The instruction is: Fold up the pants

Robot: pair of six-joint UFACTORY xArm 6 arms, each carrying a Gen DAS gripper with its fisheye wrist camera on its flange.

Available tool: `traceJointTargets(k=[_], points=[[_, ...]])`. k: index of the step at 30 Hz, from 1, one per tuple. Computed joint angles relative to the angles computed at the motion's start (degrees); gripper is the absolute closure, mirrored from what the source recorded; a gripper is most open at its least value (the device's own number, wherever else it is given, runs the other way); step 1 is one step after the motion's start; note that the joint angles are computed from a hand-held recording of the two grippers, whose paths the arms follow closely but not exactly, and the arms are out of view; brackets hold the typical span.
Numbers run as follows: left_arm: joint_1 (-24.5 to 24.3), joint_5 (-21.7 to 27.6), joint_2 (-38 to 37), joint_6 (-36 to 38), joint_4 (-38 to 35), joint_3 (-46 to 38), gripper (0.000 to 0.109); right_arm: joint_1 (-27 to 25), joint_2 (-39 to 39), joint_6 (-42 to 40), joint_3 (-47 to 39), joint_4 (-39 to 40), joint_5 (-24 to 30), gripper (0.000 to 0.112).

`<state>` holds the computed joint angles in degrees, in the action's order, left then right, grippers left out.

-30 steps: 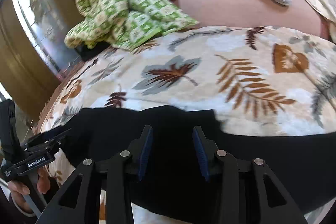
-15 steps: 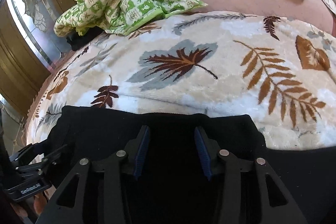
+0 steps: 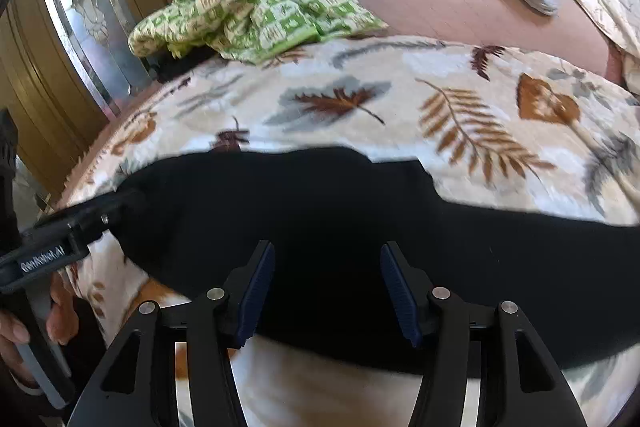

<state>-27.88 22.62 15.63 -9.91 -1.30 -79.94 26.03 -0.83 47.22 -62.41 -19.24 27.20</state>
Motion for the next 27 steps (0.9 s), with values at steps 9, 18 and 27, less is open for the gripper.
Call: traceJointTargets(k=[9, 18, 27], points=[[-0.15, 1.79, 1.97, -5.72, 9.77, -0.23, 0.033, 0.44, -0.47, -1.45, 3.85, 3.29, -2.16, 0.053], [-1.84, 0.93, -1.07, -3.44, 6.75, -0.16, 0.033, -3.66, -11.02, 3.95, 11.80, 2.15, -0.99, 0.046], [-5.85, 1.59, -0.15, 0.35, 3.27, -3.90, 0.030, -11.23, -25.80, 5.33, 21.15, -0.44, 4.76, 0.040]])
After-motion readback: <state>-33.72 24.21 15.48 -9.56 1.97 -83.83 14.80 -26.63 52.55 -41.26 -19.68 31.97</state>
